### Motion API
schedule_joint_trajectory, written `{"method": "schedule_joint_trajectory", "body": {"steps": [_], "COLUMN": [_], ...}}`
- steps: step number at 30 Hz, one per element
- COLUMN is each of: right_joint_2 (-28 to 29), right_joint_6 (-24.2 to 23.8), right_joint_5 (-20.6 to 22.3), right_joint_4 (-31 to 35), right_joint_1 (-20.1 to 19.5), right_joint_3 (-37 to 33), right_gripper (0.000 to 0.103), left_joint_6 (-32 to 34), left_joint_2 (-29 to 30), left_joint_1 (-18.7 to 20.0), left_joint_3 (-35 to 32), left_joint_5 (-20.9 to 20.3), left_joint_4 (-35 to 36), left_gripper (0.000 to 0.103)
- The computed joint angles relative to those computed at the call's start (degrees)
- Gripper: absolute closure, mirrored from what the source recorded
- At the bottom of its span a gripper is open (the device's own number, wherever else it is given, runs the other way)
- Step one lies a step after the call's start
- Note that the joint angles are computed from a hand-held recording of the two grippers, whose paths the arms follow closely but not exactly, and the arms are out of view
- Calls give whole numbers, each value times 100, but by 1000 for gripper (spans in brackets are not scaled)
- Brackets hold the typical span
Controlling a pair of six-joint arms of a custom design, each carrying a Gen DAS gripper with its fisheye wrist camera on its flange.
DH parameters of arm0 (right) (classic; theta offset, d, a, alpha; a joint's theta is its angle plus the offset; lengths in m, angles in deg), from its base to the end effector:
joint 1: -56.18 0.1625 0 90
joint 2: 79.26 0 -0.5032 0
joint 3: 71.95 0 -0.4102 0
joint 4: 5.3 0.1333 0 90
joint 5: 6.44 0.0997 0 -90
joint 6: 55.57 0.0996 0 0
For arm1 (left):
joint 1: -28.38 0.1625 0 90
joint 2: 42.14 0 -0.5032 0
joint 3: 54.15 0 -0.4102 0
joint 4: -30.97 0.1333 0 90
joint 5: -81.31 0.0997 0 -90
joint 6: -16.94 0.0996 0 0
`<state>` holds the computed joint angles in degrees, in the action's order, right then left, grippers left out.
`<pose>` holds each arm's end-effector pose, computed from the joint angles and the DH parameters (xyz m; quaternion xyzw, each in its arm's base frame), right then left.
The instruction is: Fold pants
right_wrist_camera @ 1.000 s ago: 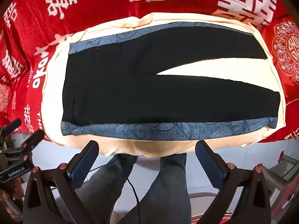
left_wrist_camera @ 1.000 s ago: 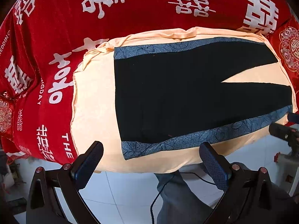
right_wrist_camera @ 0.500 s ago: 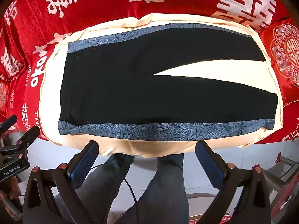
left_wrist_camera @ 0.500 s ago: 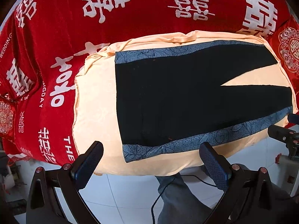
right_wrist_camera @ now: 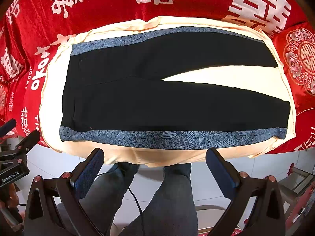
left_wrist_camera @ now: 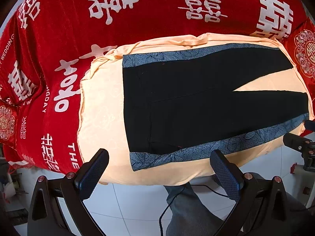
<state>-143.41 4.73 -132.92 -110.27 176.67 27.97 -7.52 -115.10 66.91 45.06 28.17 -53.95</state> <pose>0.3769 -0.4941 0.2653 -0.1857 -0.9173 0.0988 0.3382 -0.3171 -0.4993 0.3423 0.2963 0.8683 0.0147 0.3976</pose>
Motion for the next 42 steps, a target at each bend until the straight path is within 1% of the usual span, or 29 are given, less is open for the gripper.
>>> {"method": "schedule_joint_trajectory", "body": {"steps": [7, 11, 14, 16, 20, 22, 25, 27, 29, 32, 33, 34, 36, 37, 38, 40, 42], "right_joint_2": [-40, -120, -217, -279, -400, -424, -387, -402, -469, -588, -633, -690, -713, -703, -663, -497, -258], "right_joint_6": [-124, -371, -636, -816, -1206, -1386, -1509, -1577, -1659, -1697, -1779, -1923, -1977, -1965, -1919, -1750, -1640], "right_joint_5": [0, -34, -15, 58, 180, 183, 167, 204, 300, 586, 768, 1103, 1521, 1785, 2116, 2624, 2909], "right_joint_4": [-45, -142, -226, -268, -320, -297, -129, -256, -600, -1429, -1830, -2392, -3145, -3595, -4132, -5259, -6136], "right_joint_1": [-16, -42, -84, -116, -188, -220, -252, -259, -289, -413, -473, -573, -720, -825, -971, -1221, -1395], "right_joint_3": [58, 150, 234, 285, 383, 406, 354, 380, 502, 841, 1007, 1249, 1593, 1812, 2075, 2569, 2905], "right_gripper": [0, 0, 0, 0, 0, 0, 0, 0, 0, 0, 0, 0, 0, 0, 0, 0, 0], "left_joint_6": [-80, -321, -707, -1070, -1807, -2206, -2631, -2773, -2732, -2526, -2430, -2387, -2366, -2351, -2352, -2334, -2228], "left_joint_2": [11, 27, 43, 54, 48, 17, -47, -107, -158, -260, -314, -354, -421, -463, -491, -514, -568], "left_joint_1": [-43, -91, -138, -174, -315, -372, -444, -470, -461, -359, -258, -158, 131, 286, 388, 674, 925], "left_joint_3": [29, 60, 67, 55, 90, 116, 160, 197, 245, 404, 512, 592, 770, 880, 965, 1172, 1407], "left_joint_5": [-3, -5, -49, -155, -179, -262, -391, -462, -487, -457, -473, -514, -687, -749, -771, -808, -836], "left_joint_4": [50, 139, 261, 360, 581, 671, 812, 890, 882, 697, 530, 406, 121, -59, -186, -457, -871], "left_gripper": [0, 0, 0, 0, 0, 0, 0, 0, 0, 0, 0, 0, 0, 0, 0, 0, 0]}}
